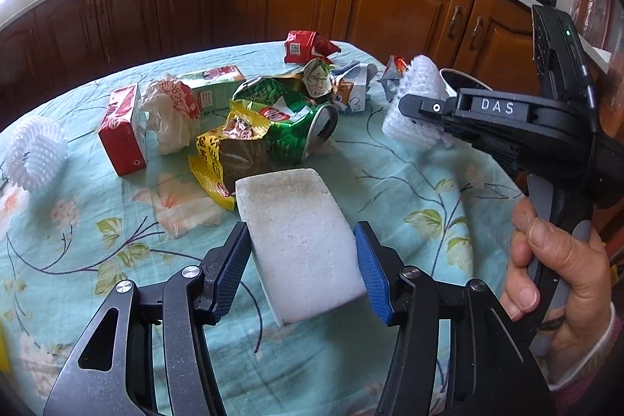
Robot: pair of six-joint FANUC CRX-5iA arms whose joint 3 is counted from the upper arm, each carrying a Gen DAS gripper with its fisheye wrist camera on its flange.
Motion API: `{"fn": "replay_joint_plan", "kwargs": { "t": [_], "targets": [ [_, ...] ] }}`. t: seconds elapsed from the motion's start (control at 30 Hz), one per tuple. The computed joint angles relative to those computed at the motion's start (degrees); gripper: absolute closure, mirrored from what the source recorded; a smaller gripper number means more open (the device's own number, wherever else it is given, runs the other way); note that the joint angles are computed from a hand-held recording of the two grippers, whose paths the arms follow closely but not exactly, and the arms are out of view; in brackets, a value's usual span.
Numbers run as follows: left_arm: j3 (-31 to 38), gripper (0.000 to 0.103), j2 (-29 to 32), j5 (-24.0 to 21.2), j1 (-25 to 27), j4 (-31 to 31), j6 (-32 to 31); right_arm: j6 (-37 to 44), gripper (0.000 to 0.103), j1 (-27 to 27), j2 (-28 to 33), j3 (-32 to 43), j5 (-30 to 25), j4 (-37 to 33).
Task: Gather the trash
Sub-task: 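Grasp the white foam net with the right tool while the left tool grasps the white sponge, then carry both items over the bin and open both tools to drop them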
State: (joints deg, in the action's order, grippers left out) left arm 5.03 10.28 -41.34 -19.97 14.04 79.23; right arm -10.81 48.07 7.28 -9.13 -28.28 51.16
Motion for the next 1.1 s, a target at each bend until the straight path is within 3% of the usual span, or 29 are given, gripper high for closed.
{"fn": "replay_joint_plan", "kwargs": {
  "t": [0.3, 0.67, 0.83, 1.1],
  "targets": [
    [0.9, 0.049, 0.8, 2.0, -1.0, 7.6, -6.0, -6.3, 0.094, 0.3, -8.1, -7.9, -1.6, 5.5],
    [9.6, 0.049, 7.2, 0.4, -5.3, 11.0, -9.7, -10.3, 0.094, -2.3, -15.6, -14.2, -5.9, 6.8],
    [16.6, 0.049, 11.7, -1.2, -7.5, 10.6, -10.1, -7.2, 0.093, -5.0, -17.0, -14.8, -6.5, 2.9],
    [32.8, 0.049, 22.0, -7.9, -10.1, 10.0, -9.0, 4.6, 0.090, -9.8, -16.0, -11.4, -6.5, -7.6]
  ]
}}
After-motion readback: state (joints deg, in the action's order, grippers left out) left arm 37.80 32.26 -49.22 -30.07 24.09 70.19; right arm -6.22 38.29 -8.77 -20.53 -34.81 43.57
